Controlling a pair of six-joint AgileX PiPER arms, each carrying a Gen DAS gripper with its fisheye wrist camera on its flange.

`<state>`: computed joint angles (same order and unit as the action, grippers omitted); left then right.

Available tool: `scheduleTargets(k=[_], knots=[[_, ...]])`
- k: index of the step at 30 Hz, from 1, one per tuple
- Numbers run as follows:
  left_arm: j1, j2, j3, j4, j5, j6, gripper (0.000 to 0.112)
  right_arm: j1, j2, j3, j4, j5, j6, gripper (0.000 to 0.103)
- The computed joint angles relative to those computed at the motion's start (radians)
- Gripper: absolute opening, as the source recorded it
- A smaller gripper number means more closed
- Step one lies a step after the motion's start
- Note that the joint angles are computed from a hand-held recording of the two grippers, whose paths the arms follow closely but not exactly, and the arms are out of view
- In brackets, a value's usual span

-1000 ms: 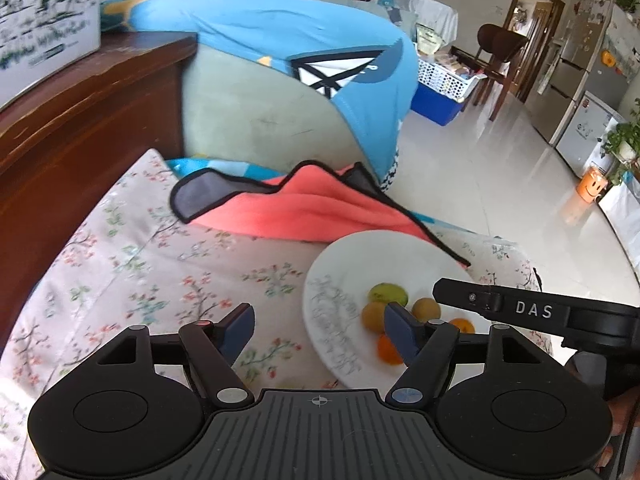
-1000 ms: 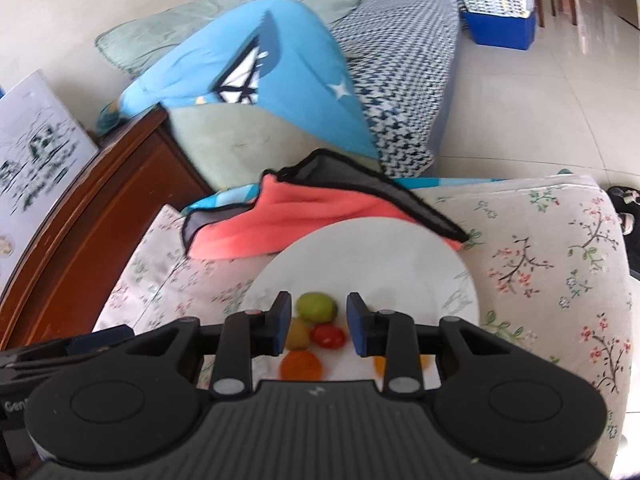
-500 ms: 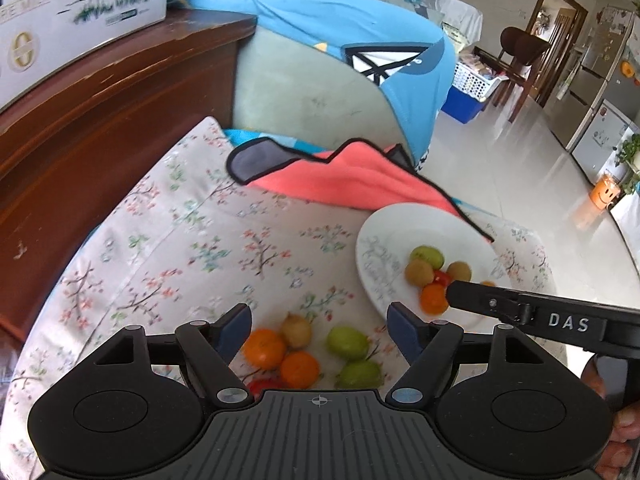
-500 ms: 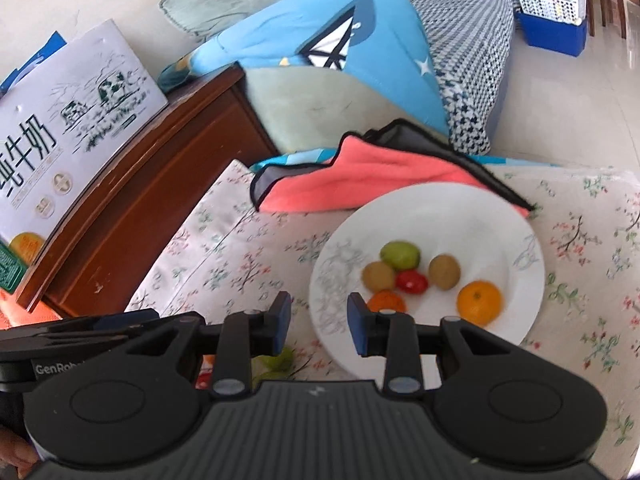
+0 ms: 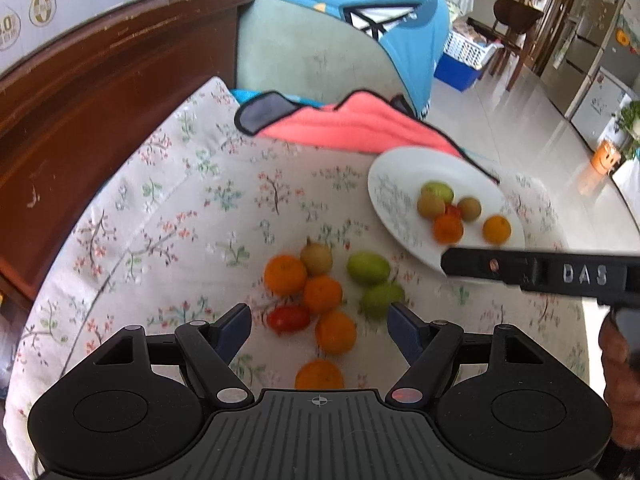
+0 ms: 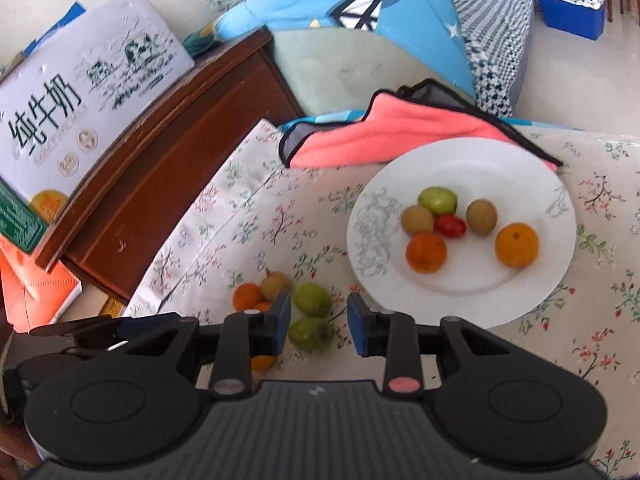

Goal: Organize fruits
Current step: 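Withdraw both tools from the plate back toward the fruit cluster, then grasp a green pear with the right tool while the left tool grasps an orange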

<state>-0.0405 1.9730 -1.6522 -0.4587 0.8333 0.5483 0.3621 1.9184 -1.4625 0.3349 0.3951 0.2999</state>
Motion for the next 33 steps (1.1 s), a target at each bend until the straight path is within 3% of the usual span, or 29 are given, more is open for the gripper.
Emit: scheduleTargets(k=[12,26,33], knots=[[0.008,-0.016,0.11,0.005,-0.033,0.094,0.075,0.036,0.099,-0.091,-0.003,0.07,-0.027,0.035],[0.002,-0.004,0.154,0.0,-0.07,0.141,0.076,0.081,0.188,-0.213,-0.182,0.136,0.107,0.036],[-0.004,-0.008,0.18,0.019,-0.123,0.163,0.09,0.094,0.215,-0.251,-0.235,0.164,0.143,0.037]])
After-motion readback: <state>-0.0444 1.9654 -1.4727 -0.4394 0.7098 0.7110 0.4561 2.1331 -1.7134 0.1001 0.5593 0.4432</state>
